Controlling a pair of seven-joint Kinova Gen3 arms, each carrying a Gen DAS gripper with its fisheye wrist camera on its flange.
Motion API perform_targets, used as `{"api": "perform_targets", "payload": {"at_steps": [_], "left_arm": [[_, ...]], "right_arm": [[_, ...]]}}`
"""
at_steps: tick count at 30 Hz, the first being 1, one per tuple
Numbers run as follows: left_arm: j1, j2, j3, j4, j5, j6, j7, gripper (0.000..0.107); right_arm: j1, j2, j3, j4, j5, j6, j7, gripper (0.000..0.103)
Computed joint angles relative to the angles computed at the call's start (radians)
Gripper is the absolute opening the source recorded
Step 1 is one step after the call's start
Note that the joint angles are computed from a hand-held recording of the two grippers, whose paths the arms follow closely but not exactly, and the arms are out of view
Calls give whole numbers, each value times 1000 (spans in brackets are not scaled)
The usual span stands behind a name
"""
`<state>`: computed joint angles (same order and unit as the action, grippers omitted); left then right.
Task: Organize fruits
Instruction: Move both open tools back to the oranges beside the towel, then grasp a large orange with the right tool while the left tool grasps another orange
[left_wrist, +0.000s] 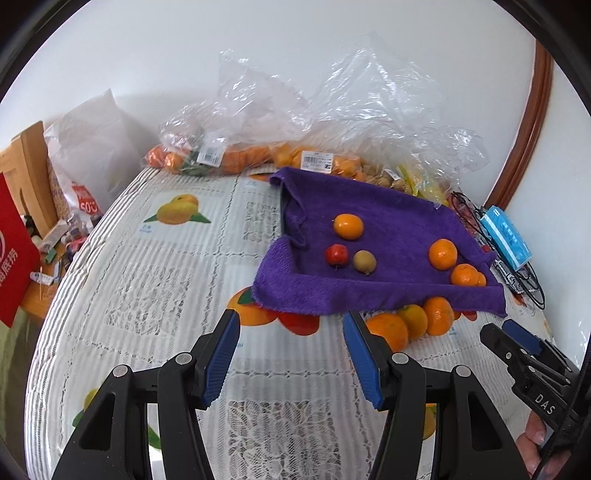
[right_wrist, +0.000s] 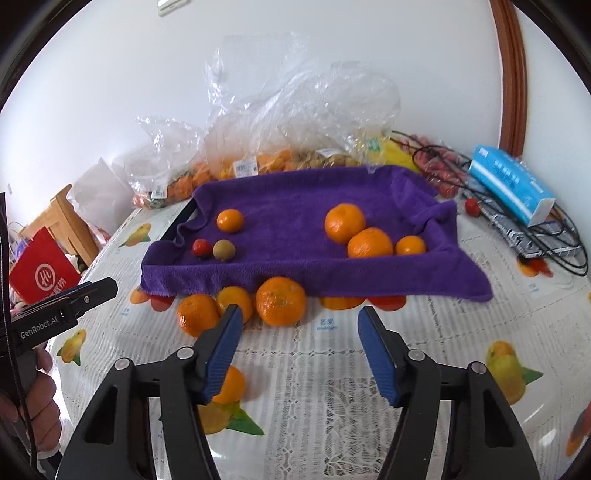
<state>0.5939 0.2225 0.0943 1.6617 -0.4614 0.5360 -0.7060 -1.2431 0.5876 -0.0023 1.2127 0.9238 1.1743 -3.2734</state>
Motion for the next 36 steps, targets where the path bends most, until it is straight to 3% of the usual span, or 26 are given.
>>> {"api": "perform_targets", "payload": {"at_steps": [6, 14, 26, 28, 36], "left_arm": [[-22, 15, 4, -1, 26, 0, -35, 56], [-59, 40, 14, -5, 123, -29, -127, 56], [-40, 70, -10, -28, 178, -37, -165, 56], [-33, 72, -13, -31, 178, -34, -157, 56], [-25, 69, 10, -27, 198, -48, -204, 56]], "right_arm": [[29, 41, 0, -55, -26, -19, 70, 64], [82, 76, 25, -102, -110, -86, 161, 55], [126, 117, 36, -151, -219, -95, 273, 49], [116, 110, 52, -133, -217, -115, 265, 43], [63, 52, 78, -31, -143, -115, 194, 43]]}}
